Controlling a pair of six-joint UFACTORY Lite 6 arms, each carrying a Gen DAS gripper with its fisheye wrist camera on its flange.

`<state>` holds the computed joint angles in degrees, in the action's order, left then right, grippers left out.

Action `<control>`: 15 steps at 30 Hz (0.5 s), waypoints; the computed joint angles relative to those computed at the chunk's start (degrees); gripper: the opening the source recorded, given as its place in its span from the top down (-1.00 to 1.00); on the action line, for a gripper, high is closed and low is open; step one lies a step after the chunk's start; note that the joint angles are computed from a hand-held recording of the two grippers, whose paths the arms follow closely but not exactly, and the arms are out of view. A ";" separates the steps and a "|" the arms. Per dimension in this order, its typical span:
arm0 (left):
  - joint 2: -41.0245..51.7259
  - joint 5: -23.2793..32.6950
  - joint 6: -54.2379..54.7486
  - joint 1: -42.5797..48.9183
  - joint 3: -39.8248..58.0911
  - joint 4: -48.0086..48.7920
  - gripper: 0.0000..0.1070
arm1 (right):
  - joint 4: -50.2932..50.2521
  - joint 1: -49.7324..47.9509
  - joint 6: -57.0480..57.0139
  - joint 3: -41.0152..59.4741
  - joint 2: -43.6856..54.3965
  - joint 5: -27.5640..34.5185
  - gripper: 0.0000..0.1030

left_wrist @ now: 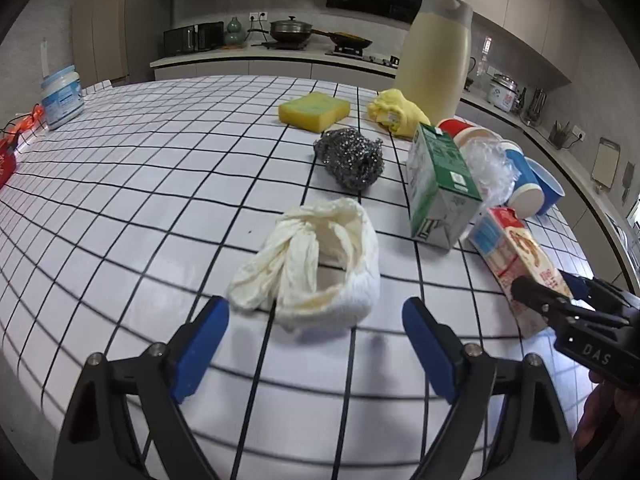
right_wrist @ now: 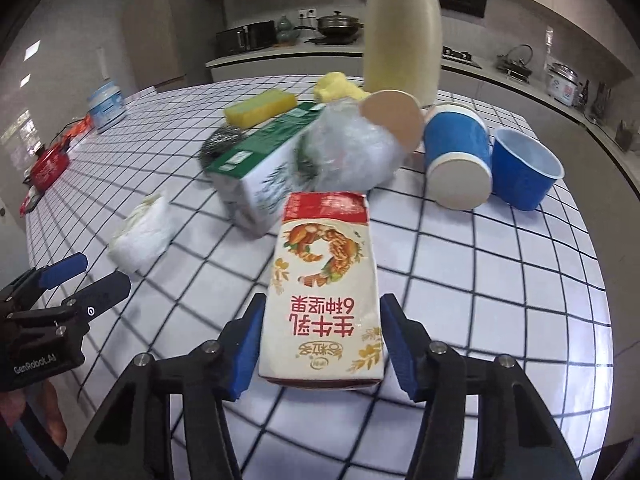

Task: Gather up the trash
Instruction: 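Grasp the white tissue with the left tool while the right tool grasps the milk carton, then carry the tissue and milk carton over the bin and release both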

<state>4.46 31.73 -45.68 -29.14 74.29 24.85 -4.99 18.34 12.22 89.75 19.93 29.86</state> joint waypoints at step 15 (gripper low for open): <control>-3.11 -3.79 6.95 2.00 -1.10 -8.25 0.63 | 9.71 -2.89 -9.75 0.70 0.03 -1.09 -0.06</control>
